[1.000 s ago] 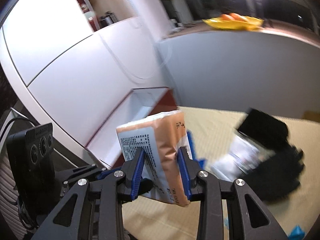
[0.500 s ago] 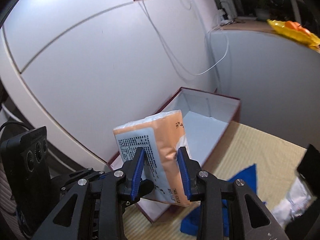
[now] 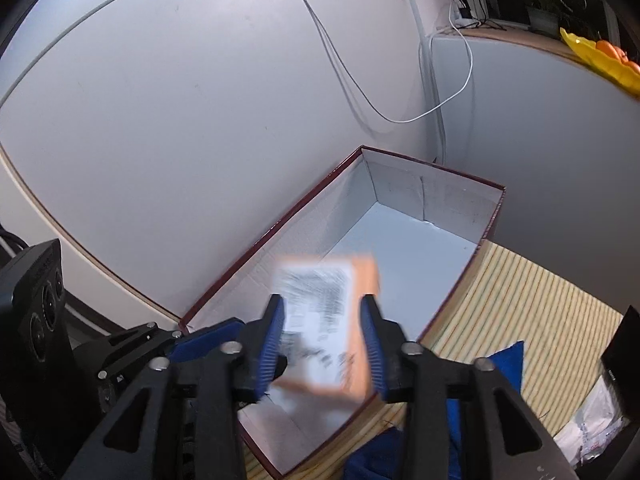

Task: Organize soft objects
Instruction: 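Lift the packaged bar with the left tool and drop it into the shoebox, then move the left tool to the blue towel and grasp it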

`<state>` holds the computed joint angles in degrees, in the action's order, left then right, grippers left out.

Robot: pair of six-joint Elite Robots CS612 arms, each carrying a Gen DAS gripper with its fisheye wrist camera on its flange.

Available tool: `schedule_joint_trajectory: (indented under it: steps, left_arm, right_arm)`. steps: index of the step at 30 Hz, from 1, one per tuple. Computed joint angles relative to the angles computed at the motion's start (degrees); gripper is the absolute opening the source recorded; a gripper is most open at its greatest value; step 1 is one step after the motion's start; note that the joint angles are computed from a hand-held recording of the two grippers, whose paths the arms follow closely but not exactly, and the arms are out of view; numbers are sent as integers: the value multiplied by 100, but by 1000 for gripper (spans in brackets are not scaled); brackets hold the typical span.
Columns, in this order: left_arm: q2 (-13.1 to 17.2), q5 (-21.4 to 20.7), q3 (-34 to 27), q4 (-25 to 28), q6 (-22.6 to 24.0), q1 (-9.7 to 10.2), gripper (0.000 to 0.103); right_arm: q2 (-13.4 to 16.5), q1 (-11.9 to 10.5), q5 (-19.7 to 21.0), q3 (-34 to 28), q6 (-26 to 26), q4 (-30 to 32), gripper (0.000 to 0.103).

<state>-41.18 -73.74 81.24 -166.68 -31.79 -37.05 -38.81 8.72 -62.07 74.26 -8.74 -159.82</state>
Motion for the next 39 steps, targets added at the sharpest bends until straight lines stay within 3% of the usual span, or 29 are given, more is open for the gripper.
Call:
schedule_joint_trajectory:
  steps: [5, 9, 16, 22, 28, 34, 39]
  left_arm:
    - [-61, 210, 66, -8, 41, -71, 46]
    - [-136, 372, 182, -107, 53, -159, 46]
    - [-195, 346, 295, -217, -32, -323, 47]
    - [-220, 149, 405, -287, -289, -478, 49]
    - [-82, -216, 349, -215, -723, -594, 55]
    - [217, -714, 67, -51, -1136, -664, 55]
    - [462, -658, -290, 338, -1259, -720, 55]
  right_arm:
    - [-137, -50, -26, 244, -43, -318, 52]
    - [-295, -142, -13, 524, -131, -622, 63]
    - [-591, -369, -181, 1040, -421, -896, 64]
    - [-738, -691, -154, 1356, -656, -920, 64]
    - [-782, -822, -418, 1440, -1201, -603, 64]
    - [-573, -869, -423, 1086, -1368, 433, 64]
    - [-325, -848, -348, 785, -1366, 1092, 64]
